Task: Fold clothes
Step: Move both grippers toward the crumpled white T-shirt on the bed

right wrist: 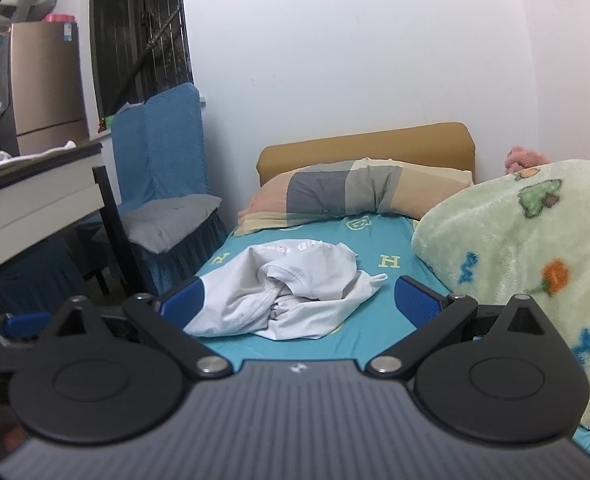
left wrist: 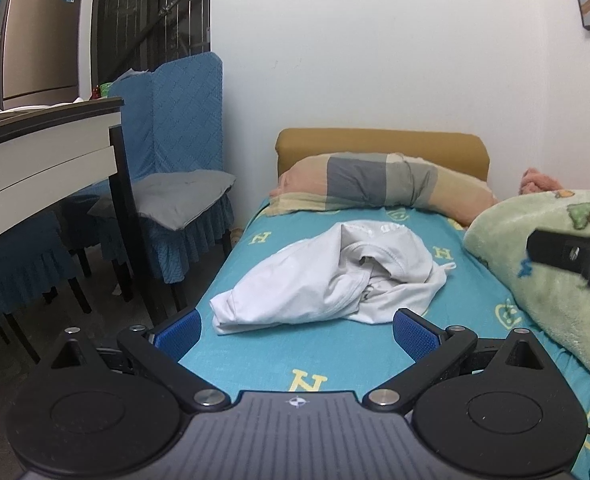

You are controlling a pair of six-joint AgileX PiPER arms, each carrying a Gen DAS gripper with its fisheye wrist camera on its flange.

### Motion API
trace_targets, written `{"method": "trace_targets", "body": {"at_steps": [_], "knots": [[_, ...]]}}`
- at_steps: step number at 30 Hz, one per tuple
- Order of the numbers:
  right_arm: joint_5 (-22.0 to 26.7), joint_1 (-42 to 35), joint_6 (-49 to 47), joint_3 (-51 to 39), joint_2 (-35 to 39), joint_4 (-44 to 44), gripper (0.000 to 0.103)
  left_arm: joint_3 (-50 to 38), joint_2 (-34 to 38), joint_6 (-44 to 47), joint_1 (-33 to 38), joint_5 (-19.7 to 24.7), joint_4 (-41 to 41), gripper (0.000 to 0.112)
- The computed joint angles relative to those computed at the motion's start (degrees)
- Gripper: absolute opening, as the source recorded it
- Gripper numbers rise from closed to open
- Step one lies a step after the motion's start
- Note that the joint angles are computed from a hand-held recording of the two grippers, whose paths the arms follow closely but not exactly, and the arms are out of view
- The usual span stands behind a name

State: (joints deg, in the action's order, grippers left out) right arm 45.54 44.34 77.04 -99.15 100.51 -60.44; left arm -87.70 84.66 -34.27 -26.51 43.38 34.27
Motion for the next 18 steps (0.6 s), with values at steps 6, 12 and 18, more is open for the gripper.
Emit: {"method": "trace_targets", "body": {"at_steps": [6,12,18], "knots": [[-1.16,-1.48,1.89,0.78,-2.62,1.54,0.103,-5.71,1.32,-5.67,-5.97,7.93,6.79,0.103],[-1.78,-3.10,3.10,5.92,-7.74,1.35,0.103,-10.47,3.13,-6.49,-12.37,14.89,10.35,0.103],[-3.58,-6.82,4.62,8.15,-9.96,4.05,0.103,-18.82,6.06,-5.79,-15.06,21.68,8.54,0.103]]}}
